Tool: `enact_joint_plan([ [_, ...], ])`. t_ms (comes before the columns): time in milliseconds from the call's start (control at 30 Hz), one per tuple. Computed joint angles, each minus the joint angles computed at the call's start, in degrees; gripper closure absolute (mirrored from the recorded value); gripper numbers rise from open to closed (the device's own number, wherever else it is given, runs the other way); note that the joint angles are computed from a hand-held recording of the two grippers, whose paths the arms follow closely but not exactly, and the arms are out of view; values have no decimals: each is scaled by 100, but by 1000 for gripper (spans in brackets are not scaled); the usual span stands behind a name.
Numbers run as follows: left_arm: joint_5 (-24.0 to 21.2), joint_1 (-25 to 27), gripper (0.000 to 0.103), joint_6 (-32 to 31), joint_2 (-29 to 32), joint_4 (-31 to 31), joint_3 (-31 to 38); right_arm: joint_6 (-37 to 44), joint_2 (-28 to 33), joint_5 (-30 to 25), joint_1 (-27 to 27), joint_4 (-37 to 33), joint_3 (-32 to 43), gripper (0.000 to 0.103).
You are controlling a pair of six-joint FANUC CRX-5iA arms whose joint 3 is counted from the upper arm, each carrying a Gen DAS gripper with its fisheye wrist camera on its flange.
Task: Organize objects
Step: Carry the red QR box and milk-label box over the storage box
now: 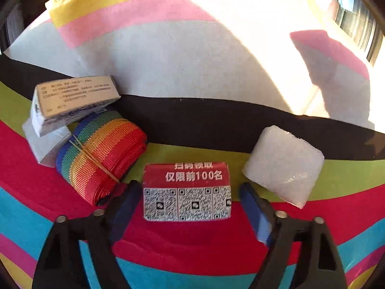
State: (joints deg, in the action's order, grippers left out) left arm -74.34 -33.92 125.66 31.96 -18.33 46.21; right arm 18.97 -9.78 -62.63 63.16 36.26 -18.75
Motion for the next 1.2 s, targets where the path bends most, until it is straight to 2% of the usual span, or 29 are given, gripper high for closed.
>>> enact_joint_plan([
  [33,120,-26,44,18,-157,62,-223,-14,-33,5,7,2,-29,52],
  [100,828,27,44,62,-813,470,-1282,-23,-77,5,14,0,-63,52],
  [200,1179,-161,44,27,-1611,383,-2349,-21,-106,2,14,-5,-80,52],
  [300,1098,-475,44,253,-2259,-90,-3040,-1,-144,-58,36,-4,-96,52],
  [367,1074,-564,44,518,-2654,-178,-3431,17,-135,-120,60,4,-82,52],
  [533,679,-833,44,1061,-3120,-555,-3697,69,-73,-107,13,-4,-37,52],
  [700,459,-851,44,1091,-3653,-611,-4061,88,-17,-152,18,13,16,53],
  [733,535,-733,44,985,-3697,-629,-4168,95,0,-160,18,18,29,53],
  [900,279,-967,44,1100,-3911,-764,-4327,201,10,-178,70,-8,59,53],
  [1033,58,-1199,44,1293,-4199,-865,-4588,-73,-189,-312,431,-87,-5,53],
  [1200,-122,-1404,44,1582,-4592,-852,-4929,-415,-410,-372,1199,94,-122,53],
])
